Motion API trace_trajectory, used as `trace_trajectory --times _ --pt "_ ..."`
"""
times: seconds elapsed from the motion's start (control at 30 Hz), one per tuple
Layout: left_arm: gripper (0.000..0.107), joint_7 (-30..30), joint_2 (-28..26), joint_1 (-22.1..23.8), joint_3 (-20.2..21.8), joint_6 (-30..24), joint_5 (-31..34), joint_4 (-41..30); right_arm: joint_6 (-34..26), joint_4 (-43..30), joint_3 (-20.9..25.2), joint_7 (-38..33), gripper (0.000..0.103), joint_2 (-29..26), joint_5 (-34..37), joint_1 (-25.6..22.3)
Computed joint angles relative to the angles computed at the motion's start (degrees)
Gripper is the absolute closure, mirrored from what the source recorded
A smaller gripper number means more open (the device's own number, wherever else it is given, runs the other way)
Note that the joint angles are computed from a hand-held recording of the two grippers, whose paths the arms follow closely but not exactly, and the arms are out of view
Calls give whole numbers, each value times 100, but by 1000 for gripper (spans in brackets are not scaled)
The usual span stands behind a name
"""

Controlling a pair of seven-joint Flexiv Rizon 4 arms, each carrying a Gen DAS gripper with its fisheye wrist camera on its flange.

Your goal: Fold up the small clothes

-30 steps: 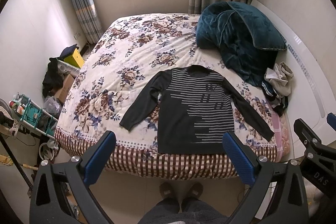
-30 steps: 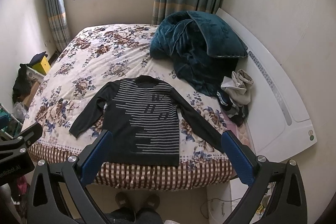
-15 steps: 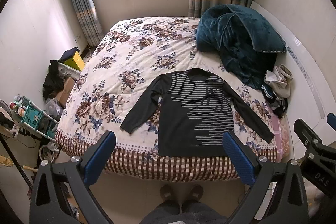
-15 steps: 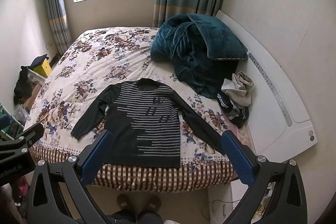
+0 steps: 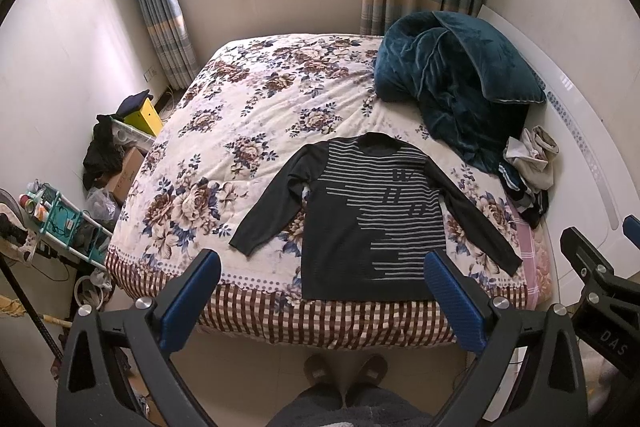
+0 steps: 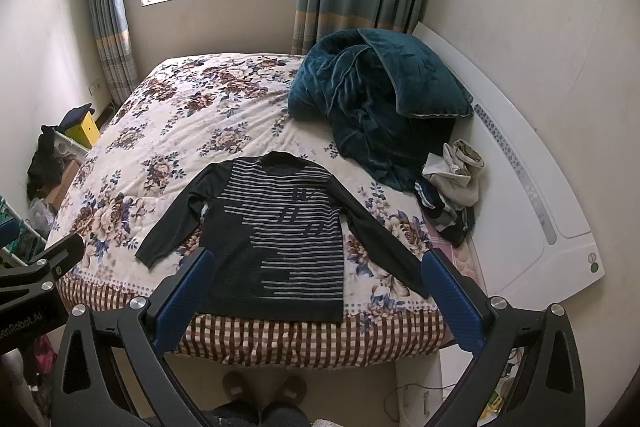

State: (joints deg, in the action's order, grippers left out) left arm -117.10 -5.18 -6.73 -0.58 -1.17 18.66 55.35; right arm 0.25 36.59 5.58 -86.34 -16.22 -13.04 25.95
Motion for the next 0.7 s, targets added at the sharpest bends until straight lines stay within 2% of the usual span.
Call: trace_trajectory --times 0.7 --pt "4 -18 31 22 -11 36 -46 63 59 116 20 2 0 59 3 -8"
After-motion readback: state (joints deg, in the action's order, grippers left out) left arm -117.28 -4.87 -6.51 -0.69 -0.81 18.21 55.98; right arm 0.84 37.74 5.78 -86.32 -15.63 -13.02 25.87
